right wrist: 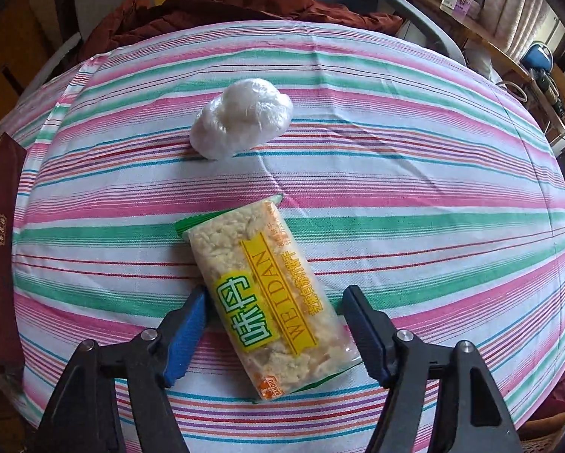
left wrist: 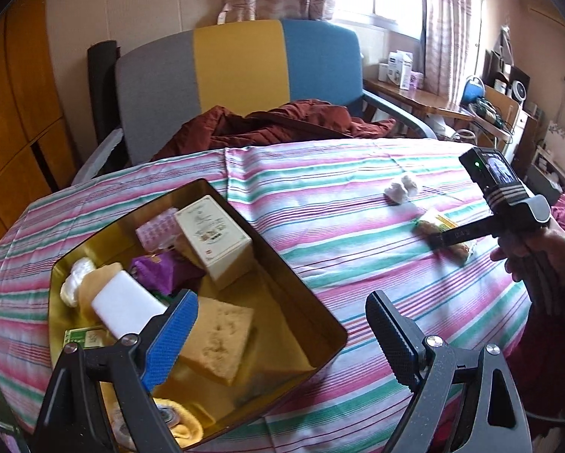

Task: Organize objects
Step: 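Grasp the yellow WEIDAN cracker packet with the right gripper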

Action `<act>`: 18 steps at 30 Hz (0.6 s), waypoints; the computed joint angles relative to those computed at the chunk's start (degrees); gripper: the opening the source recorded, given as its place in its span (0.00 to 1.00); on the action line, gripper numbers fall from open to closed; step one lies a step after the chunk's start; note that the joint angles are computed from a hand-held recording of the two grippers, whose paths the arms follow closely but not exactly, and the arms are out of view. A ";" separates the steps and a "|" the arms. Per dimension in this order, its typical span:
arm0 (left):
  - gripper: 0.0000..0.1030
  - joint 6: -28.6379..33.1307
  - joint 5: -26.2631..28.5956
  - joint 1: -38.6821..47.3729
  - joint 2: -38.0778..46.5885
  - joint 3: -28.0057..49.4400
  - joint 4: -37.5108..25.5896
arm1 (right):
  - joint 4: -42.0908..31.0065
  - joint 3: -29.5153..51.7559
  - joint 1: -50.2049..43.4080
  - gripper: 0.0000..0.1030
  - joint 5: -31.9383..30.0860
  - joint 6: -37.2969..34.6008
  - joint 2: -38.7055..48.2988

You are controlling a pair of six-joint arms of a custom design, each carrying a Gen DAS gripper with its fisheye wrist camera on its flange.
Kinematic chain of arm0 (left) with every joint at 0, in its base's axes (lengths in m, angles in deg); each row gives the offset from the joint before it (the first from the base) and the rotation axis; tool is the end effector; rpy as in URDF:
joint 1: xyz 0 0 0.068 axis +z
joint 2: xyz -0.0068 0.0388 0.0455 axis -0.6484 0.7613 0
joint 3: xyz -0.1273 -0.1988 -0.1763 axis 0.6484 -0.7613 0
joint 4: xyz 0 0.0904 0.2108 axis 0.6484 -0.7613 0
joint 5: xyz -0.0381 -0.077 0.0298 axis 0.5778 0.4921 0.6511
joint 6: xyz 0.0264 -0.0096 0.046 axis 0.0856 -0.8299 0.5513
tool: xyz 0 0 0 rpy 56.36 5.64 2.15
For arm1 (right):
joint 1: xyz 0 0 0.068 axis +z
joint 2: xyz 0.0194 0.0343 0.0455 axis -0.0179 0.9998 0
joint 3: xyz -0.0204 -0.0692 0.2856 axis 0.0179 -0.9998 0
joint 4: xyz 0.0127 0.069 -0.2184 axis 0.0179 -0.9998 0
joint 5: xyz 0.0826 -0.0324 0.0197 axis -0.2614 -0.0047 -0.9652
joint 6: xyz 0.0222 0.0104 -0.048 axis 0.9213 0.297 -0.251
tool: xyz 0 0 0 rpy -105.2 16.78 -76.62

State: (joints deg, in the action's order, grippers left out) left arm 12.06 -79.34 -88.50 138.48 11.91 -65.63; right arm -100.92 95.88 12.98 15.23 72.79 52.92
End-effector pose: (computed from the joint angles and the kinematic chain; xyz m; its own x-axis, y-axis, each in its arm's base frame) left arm 0.1863 -0.1761 0.1321 -0.7074 -0.0842 -0.7018 -0.1337 0.9909 0.0160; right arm 0.4128 0.1037 0.0478 -0.9079 -0.3019 -0.2909 -0.3145 0.9492 -0.0036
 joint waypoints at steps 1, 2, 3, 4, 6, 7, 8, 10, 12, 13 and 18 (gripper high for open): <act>0.88 0.37 0.20 0.04 0.34 0.32 0.12 | 0.27 -0.40 -0.05 0.70 -0.07 -0.02 -0.08; 0.89 0.63 0.36 0.00 0.80 0.79 0.07 | 0.28 -0.61 -0.12 0.70 -0.20 0.04 -0.19; 0.88 0.90 0.54 -0.06 1.20 1.26 -0.03 | 0.16 -0.56 -0.21 0.70 -0.36 0.09 -0.17; 0.88 1.20 0.69 -0.03 1.43 1.34 0.22 | 0.05 -0.46 -0.21 0.70 -0.50 0.26 -0.12; 0.88 1.84 1.01 0.13 1.86 1.64 0.51 | 0.38 -0.96 0.00 0.70 -0.39 0.42 -0.27; 0.88 2.02 1.13 0.13 2.01 1.85 0.41 | 0.55 -1.26 0.07 0.70 -0.28 0.43 -0.45; 0.88 2.27 1.28 0.15 2.19 2.12 0.39 | 0.75 -1.61 0.13 0.70 -0.19 0.46 -0.67; 0.88 2.84 1.60 0.21 2.48 2.69 0.27 | 1.17 -2.40 0.26 0.68 0.02 0.26 -1.16; 0.88 3.28 1.80 0.24 2.90 3.27 0.23 | 0.83 -0.87 0.69 0.55 -0.04 0.02 -0.56; 0.88 3.50 1.88 0.23 3.19 3.68 0.14 | 1.00 -1.32 0.49 0.50 -0.06 -0.34 -1.23; 0.88 5.05 2.59 0.54 4.57 5.41 0.24 | 0.52 -1.37 0.21 0.46 0.94 0.23 -2.14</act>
